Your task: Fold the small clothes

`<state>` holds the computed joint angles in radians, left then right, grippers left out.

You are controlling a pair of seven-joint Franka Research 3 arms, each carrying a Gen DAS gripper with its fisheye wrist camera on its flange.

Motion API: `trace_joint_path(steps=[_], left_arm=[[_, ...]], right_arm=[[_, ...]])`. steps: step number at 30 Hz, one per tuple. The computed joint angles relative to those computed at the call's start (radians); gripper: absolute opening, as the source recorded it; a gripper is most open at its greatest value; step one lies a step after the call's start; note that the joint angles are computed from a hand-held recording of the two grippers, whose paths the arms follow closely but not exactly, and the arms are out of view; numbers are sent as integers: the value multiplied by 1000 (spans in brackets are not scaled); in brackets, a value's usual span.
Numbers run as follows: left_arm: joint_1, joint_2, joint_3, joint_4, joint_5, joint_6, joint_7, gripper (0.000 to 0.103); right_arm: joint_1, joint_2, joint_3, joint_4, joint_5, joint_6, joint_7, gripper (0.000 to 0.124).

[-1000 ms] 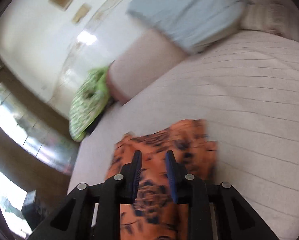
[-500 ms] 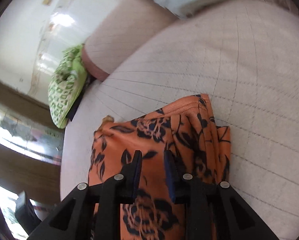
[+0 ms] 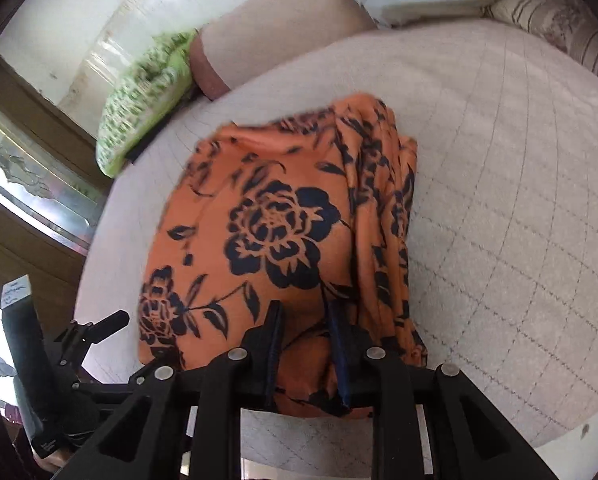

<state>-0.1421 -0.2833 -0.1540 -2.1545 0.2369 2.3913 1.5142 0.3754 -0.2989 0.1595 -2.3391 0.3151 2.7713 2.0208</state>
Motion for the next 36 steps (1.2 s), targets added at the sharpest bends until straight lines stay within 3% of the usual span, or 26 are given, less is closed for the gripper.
trace_joint_path(steps=[3,7,10,11,13,17,23,26,29,33,36], left_arm=[[5,-56,-5,-19,29,48,-18,93],[12,-120,-7,-37,56,97,-50,93],[15,-148,-4,-45,67,117,-62,93],[16,-156,-4,-45,69,119,-66,93],[21,-157,-2,-37,74,127,-73,93],[30,-151,-9,-30,90,139,-97,93],[42,-92,-20,-7,115,147,-135,93],[46,-51,-22,12,126,132,-148,93],[55,4,-26,35,151,107,-166,93],[45,109,-5,83,94,46,-137,94],[37,126,20,110,-5,54,-77,95]], right_arm=[[37,-35,-17,-45,66,97,-41,26],[18,-84,23,-95,48,240,-33,28],[-25,-93,69,-105,8,301,4,48],[-30,-93,76,-106,6,319,16,62],[-45,-108,92,-119,-4,342,36,63],[-92,-117,130,-120,-47,330,73,63],[-15,-82,58,-106,-24,343,31,54],[-31,-55,71,-78,-44,295,24,54],[2,-16,35,-47,-19,243,9,54],[-32,60,35,36,-58,27,73,52],[-40,57,38,49,-120,29,90,52]])
